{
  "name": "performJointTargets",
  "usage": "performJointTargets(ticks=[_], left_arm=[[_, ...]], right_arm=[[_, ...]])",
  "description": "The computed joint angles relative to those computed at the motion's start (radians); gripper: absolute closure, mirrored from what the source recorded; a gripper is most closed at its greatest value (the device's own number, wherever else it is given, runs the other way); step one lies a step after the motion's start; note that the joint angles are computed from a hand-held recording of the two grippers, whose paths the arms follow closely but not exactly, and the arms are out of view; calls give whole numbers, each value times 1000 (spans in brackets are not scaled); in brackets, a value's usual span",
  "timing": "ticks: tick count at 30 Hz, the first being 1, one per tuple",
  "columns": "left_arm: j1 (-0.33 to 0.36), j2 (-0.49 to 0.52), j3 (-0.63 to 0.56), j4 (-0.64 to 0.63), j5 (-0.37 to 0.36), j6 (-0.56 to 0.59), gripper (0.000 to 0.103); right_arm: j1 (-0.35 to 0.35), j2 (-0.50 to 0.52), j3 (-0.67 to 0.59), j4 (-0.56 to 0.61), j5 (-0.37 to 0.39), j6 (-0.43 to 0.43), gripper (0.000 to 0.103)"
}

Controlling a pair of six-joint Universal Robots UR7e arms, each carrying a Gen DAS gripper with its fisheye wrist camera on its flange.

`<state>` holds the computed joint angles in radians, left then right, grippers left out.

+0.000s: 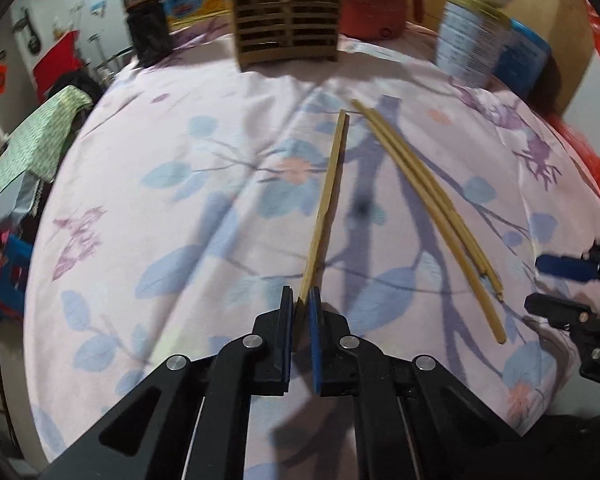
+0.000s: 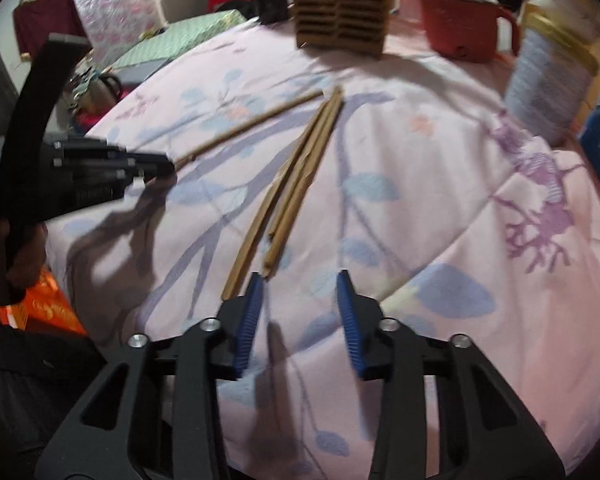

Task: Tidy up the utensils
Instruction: 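Close the right tool on a chopstick while the left tool holds its own, then lift both chopsticks and carry them up over the wooden holder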

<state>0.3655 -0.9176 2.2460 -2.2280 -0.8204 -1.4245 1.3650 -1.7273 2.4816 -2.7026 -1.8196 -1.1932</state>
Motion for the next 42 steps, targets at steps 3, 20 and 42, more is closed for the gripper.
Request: performJointTargets(ticks=[3,20,42], left_arm=[[-8,-22,3,56,-10,-56,95],[6,-25,-6,122,-5,-90,90],[41,-213,-277,374,275,80,96]], right_arm=[[-2,4,-8,29,29,16,71],[-72,83,-70,-39,83,139,91],[193,122,-390,-9,291,360,97]])
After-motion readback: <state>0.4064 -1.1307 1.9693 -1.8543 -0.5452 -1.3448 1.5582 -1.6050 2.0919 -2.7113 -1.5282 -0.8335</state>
